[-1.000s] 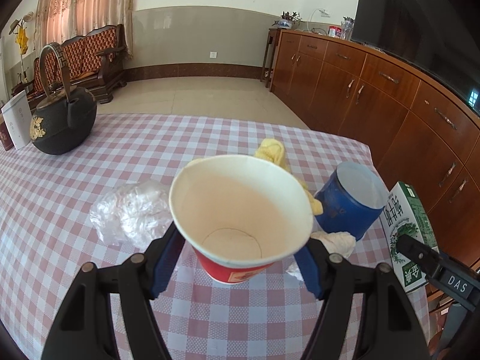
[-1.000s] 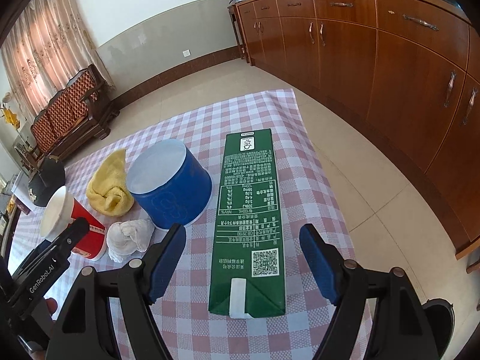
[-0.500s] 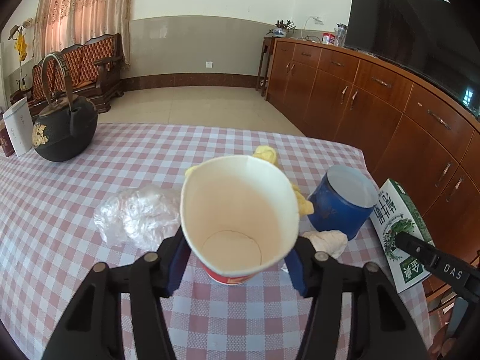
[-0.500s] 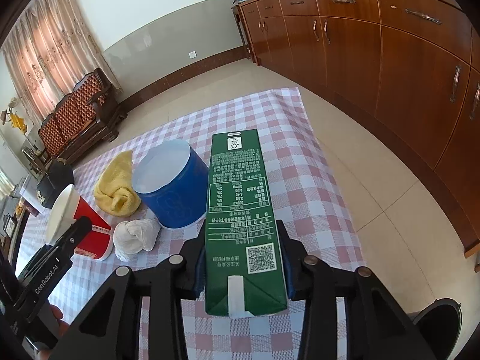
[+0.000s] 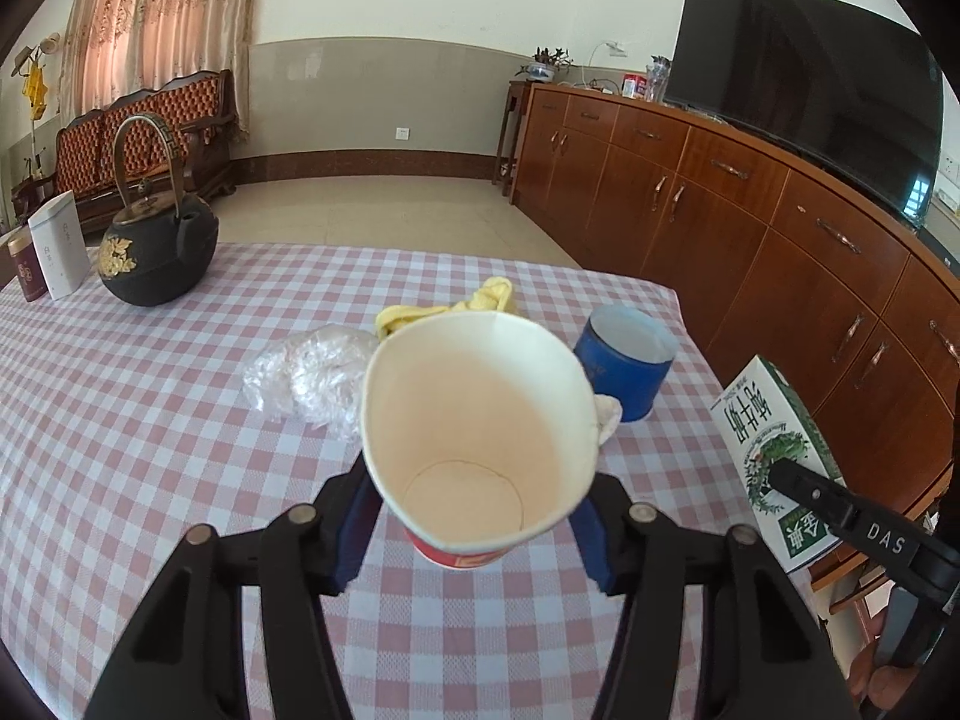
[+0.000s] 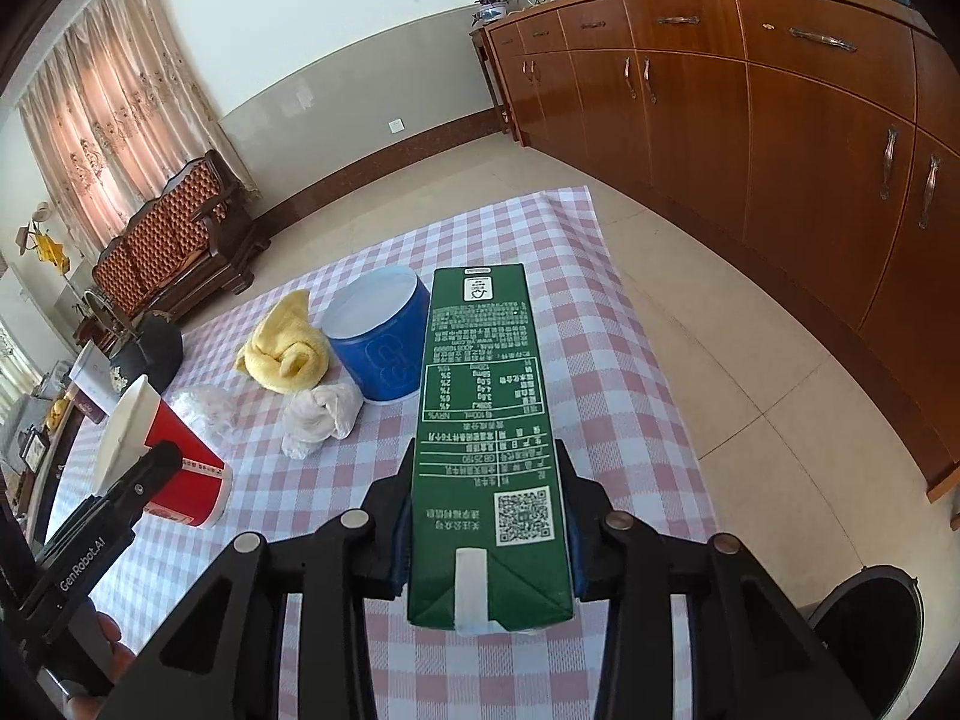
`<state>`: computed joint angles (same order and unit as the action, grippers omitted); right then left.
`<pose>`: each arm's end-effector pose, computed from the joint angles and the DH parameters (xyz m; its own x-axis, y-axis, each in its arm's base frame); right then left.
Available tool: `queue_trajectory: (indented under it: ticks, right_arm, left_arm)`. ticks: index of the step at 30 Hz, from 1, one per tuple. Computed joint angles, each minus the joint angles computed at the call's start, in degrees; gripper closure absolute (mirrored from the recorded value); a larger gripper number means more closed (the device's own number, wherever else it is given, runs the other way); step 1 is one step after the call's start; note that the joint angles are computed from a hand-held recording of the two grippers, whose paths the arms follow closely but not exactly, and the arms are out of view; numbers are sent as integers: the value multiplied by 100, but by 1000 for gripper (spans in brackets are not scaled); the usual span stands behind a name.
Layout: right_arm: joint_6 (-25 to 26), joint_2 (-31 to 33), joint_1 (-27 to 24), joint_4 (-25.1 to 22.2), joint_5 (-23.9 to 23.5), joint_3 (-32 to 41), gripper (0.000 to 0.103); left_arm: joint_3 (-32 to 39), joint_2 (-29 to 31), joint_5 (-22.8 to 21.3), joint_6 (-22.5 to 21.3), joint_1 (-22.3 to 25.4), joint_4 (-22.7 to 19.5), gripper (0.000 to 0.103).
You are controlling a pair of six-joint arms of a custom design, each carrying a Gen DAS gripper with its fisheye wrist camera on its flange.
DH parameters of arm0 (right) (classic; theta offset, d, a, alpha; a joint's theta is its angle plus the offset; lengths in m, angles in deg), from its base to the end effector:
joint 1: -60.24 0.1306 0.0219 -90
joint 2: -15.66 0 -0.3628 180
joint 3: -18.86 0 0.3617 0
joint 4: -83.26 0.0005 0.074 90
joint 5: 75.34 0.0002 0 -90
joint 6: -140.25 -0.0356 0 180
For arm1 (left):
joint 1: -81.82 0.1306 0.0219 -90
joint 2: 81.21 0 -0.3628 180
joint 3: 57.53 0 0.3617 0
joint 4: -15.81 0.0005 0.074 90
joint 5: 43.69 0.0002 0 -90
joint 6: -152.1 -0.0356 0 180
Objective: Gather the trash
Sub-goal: 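Carry the cup and carton to the black bin and release both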
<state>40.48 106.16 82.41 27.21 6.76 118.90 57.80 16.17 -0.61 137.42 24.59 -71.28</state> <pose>0.4214 0.1765 0.4739 -0.7404 -0.1202 -0.6613 -0.3407 0.9153 0.2151 0.2636 -0.3624 0.5099 -0.5476 -0.3701 -0.7505 -0.3794 0.9092 -0.1715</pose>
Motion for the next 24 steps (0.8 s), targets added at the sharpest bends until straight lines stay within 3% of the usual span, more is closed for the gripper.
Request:
queue_trajectory:
  ticks: [15,24]
  right_arm:
    - [118,-1466,-172,-421,-236,-1050,63]
    - [224,-2062,-646,-682,-419,-1304,63]
  left_arm:
    - [817,593,54,449,-954,-463,45]
    - [1587,1115,77,160,-1207,-449,45]
